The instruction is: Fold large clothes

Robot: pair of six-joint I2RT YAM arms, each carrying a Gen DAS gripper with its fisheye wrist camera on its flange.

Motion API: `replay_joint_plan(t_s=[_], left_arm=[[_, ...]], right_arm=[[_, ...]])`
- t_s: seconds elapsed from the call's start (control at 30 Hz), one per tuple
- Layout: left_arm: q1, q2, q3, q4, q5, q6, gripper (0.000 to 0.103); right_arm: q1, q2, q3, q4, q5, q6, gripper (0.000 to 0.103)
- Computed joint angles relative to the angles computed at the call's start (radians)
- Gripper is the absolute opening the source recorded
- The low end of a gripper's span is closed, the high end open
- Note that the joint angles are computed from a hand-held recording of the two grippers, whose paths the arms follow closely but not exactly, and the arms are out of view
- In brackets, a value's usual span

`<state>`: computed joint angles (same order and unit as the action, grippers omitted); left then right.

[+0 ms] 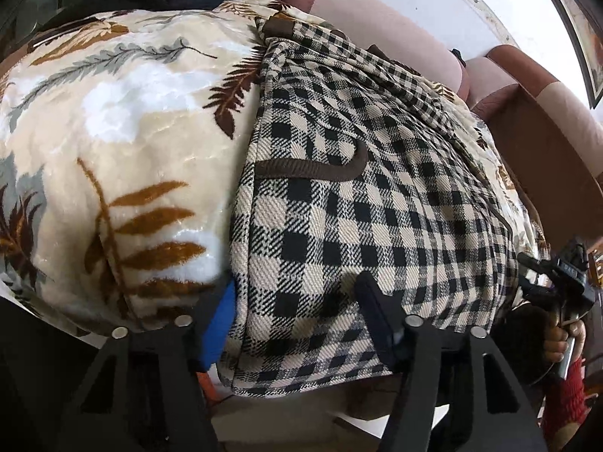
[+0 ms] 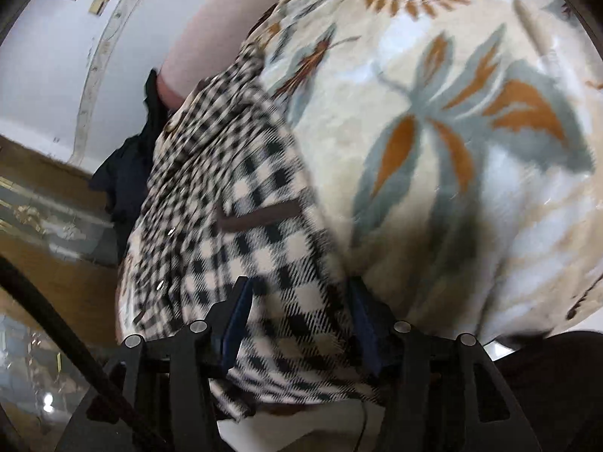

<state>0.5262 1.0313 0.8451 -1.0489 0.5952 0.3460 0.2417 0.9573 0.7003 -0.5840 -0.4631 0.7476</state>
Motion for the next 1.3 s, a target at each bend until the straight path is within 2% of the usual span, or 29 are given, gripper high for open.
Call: replay_joint_plan(t_s=[0.07,0.17,0.3,0.37,0.4,0.43,0.47,0.53,0.67,0.7,0.73,0.77,0.8,0.87,0.93,0.97,1.03,1.1,1.13,1.3], left_arm=[[0.005,0.0,-0.003,-0.018,0.01,0.008,0.05],[-0.002,-0.018,-0.013,-0.024,-0.003,0.004,0.045],[0.017,-0.009,-0.018,-0.03,0.006,0.002,0.044],[0.022,-0.011,-0.025,-0.023,0.01,-0.016,0.045],[0.023,-0.013,-0.032,-0.018,0.013,-0.025,0.047],[0.02,-0.011,-0.035,-0.021,0.017,-0.025,0.055],[0.016,-0.001,-0.035,-0.034,0.02,-0.019,0.068],[0.008,0.029,-0.04,-0.071,0.024,-0.003,0.076],[-0.072,0.05,-0.091,-0.058,-0.059,-0.071,0.075],[-0.083,0.04,-0.091,-0.057,-0.066,-0.07,0.073],[-0.086,0.029,-0.088,-0.064,-0.064,-0.061,0.062],[-0.083,0.017,-0.086,-0.07,-0.064,-0.055,0.046],[-0.081,0.009,-0.085,-0.074,-0.068,-0.056,0.039],[-0.052,-0.003,-0.081,-0.093,-0.059,-0.045,0.017],[-0.015,-0.017,-0.074,-0.119,-0.04,-0.028,0.009],[0.004,-0.025,-0.067,-0.134,-0.032,-0.021,0.006],[0.034,-0.031,-0.046,-0.159,-0.019,-0.015,0.005],[0.098,-0.024,-0.017,-0.202,0.016,0.021,0.004],[0.14,-0.016,-0.002,-0.232,0.04,0.051,0.004],[0.379,0.035,0.114,-0.456,0.127,0.296,0.004]], right_arm=[[0.029,-0.021,-0.023,0.011,-0.017,0.016,0.058],[0.07,-0.053,-0.046,0.019,-0.016,0.046,0.057],[0.094,-0.089,-0.101,0.062,-0.078,0.091,0.057],[0.132,-0.069,-0.102,0.076,-0.046,0.102,0.057],[0.141,-0.068,-0.097,0.068,-0.031,0.099,0.057],[0.144,-0.067,-0.092,0.059,-0.024,0.094,0.057],[0.149,-0.065,-0.091,0.06,-0.017,0.095,0.057],[0.172,-0.066,-0.088,0.051,0.012,0.102,0.057],[0.226,-0.05,-0.075,0.047,0.086,0.115,0.057],[0.245,-0.044,-0.07,0.049,0.11,0.119,0.057],[0.265,-0.041,-0.063,0.041,0.137,0.117,0.057],[0.268,-0.043,-0.059,0.029,0.148,0.106,0.057],[0.284,-0.038,-0.05,0.021,0.169,0.102,0.056],[0.313,-0.031,-0.036,0.004,0.209,0.096,0.056],[0.342,-0.019,-0.022,-0.01,0.246,0.096,0.056],[0.352,-0.012,-0.014,-0.019,0.263,0.094,0.055],[0.374,0.001,0.006,-0.058,0.315,0.096,0.044],[0.38,0.006,0.02,-0.091,0.347,0.105,0.019],[0.363,-0.019,0.009,-0.089,0.331,0.114,0.015],[0.268,-0.22,-0.051,-0.104,0.211,0.145,0.008]])
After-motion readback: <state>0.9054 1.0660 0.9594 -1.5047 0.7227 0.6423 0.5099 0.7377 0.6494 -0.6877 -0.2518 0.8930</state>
